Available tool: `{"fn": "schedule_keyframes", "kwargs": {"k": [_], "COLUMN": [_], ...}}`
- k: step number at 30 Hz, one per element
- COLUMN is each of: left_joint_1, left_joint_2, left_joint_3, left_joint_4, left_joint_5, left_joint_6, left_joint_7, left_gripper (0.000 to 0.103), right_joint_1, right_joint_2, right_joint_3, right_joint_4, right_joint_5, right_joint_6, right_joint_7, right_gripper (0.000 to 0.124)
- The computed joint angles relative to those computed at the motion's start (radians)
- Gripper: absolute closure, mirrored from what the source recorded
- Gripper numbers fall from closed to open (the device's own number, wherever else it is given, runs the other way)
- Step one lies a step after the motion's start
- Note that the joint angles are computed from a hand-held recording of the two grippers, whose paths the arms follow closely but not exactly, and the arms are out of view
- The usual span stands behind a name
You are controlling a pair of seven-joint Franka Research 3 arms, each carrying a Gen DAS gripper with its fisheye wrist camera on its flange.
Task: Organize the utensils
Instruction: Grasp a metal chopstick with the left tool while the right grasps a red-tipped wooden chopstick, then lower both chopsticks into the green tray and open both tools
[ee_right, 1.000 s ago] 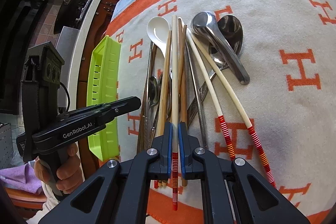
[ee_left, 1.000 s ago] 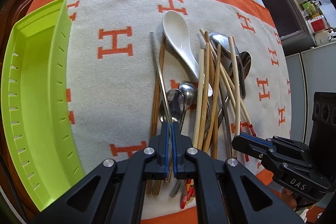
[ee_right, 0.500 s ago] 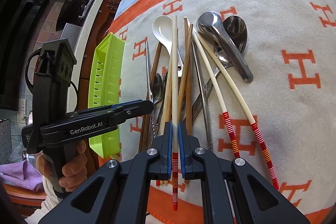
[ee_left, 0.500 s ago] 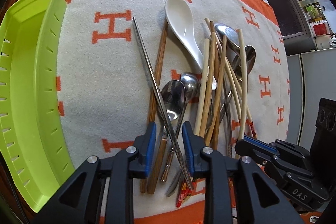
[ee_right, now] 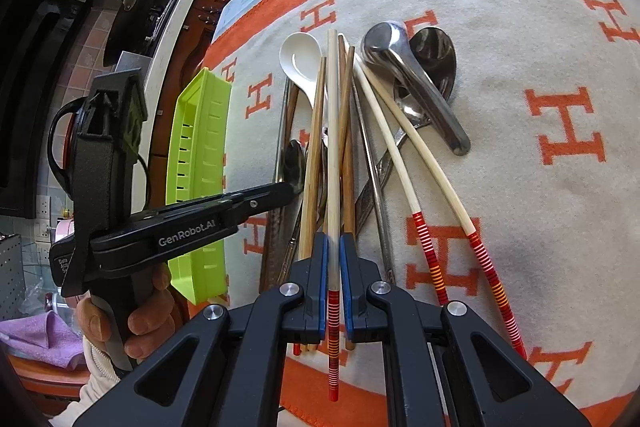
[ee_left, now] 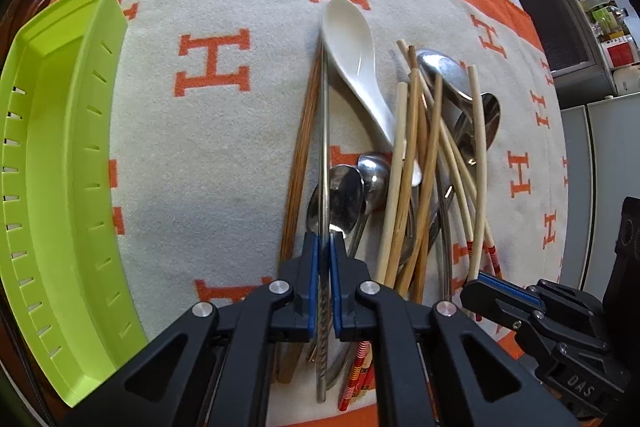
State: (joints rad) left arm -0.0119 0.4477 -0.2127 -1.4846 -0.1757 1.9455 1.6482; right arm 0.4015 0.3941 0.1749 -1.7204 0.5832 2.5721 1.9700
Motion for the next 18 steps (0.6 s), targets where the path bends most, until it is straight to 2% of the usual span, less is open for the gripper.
{"fn": "schedule_keyframes", "kwargs": {"k": [11, 18], "left_joint_1": [0.029, 0.068], "left_joint_2": [-0.091, -0.220], "left_joint_3": [0.001, 0.044], "left_joint_4": [-0.058, -0.153], "left_joint_5": [-0.061, -0.090], "left_joint_6": [0.020, 0.070], "left_joint_7": [0.063, 0.129], "left_gripper": [0.100, 0.100], "right_joint_1": [0.002, 0.012], "right_joint_2": [-0.003, 0.039], "right_joint_3": [0.008, 0.025], "right_joint_4": [0.011, 0.120], "right_joint_5": [0.015, 0.022], "right_joint_6": [-0.002, -0.041], "right_joint_7": [-0.011, -0.033], "right_gripper": [0.118, 0.118]}}
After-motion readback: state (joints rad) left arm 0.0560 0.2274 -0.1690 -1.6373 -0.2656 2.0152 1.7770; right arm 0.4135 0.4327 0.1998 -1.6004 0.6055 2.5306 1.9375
